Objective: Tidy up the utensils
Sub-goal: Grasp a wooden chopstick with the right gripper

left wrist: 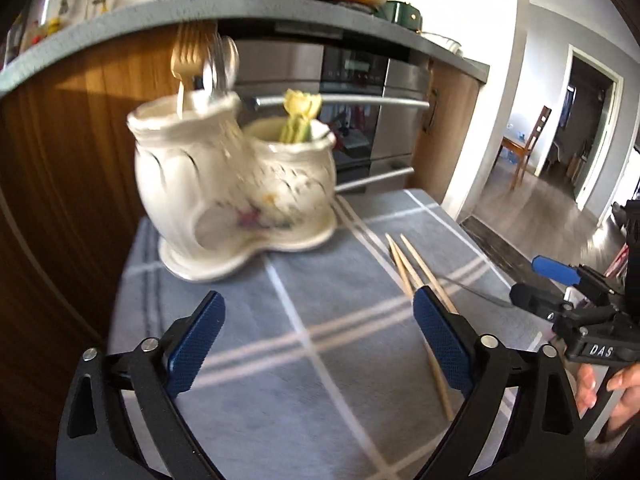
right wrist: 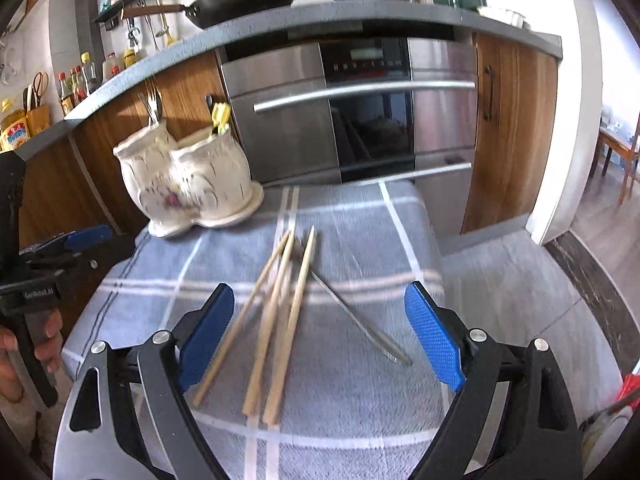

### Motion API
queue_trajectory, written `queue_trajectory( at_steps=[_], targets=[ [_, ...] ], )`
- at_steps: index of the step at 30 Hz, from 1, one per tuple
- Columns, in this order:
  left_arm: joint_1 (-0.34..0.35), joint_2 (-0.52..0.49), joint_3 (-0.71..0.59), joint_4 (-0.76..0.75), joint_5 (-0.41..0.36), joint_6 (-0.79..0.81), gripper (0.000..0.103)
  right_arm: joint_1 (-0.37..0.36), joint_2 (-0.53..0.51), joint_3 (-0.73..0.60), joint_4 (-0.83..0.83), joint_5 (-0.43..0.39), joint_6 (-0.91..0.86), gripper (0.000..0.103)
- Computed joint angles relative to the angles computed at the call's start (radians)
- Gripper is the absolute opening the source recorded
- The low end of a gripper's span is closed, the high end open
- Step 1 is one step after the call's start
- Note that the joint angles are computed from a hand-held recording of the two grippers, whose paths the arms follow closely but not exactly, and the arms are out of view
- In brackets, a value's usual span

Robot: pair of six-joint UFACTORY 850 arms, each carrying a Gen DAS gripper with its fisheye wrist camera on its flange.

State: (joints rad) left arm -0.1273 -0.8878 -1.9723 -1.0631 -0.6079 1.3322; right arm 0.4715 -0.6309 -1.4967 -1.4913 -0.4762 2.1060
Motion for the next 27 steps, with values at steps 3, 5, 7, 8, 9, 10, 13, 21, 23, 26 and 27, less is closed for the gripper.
queue_trajectory(
  at_steps=[3, 5, 7, 8, 9, 10, 13, 21, 23, 26, 27],
  targets=[
    [-0.011, 0.0, 0.019, 0.029, 0.006, -0.03, 0.098, -0.001, -0.011, -0.007, 0.032, 0.027, -0.04, 0.079],
    [-0.018, -0.004, 0.025, 0.06, 0.027, -0.065, 0.098, 0.0, -0.025, -0.025, 0.073, 0.042, -0.095, 0.072],
    [-0.018, -0.02, 0.009, 0.102, 0.015, -0.113, 0.098, 0.001, -0.038, -0.04, 0.099, 0.059, -0.132, 0.06],
    [-0.016, -0.022, 0.009, 0.103, 0.005, -0.111, 0.098, 0.002, -0.046, -0.051, 0.122, 0.068, -0.164, 0.056],
    [-0.018, -0.023, 0.012, 0.114, 0.011, -0.111, 0.098, 0.003, -0.057, -0.065, 0.152, 0.078, -0.204, 0.051],
    [-0.023, -0.019, 0.021, 0.148, 0.038, -0.127, 0.098, 0.003, -0.064, -0.074, 0.172, 0.087, -0.23, 0.046],
    [-0.036, -0.015, 0.035, 0.23, 0.087, -0.162, 0.098, 0.006, -0.09, -0.112, 0.258, 0.099, -0.342, 0.035],
    [-0.035, -0.007, 0.048, 0.191, 0.076, -0.108, 0.096, 0.011, -0.145, -0.203, 0.468, 0.062, -0.595, 0.023],
    [-0.032, -0.008, 0.046, 0.177, 0.063, -0.104, 0.096, 0.011, -0.158, -0.221, 0.504, 0.049, -0.634, 0.023],
    [-0.031, -0.004, 0.048, 0.165, 0.058, -0.093, 0.096, 0.008, -0.178, -0.247, 0.568, 0.038, -0.695, 0.02],
    [-0.03, -0.005, 0.048, 0.163, 0.055, -0.091, 0.096, 0.007, -0.185, -0.255, 0.581, 0.031, -0.707, 0.017]
  ],
)
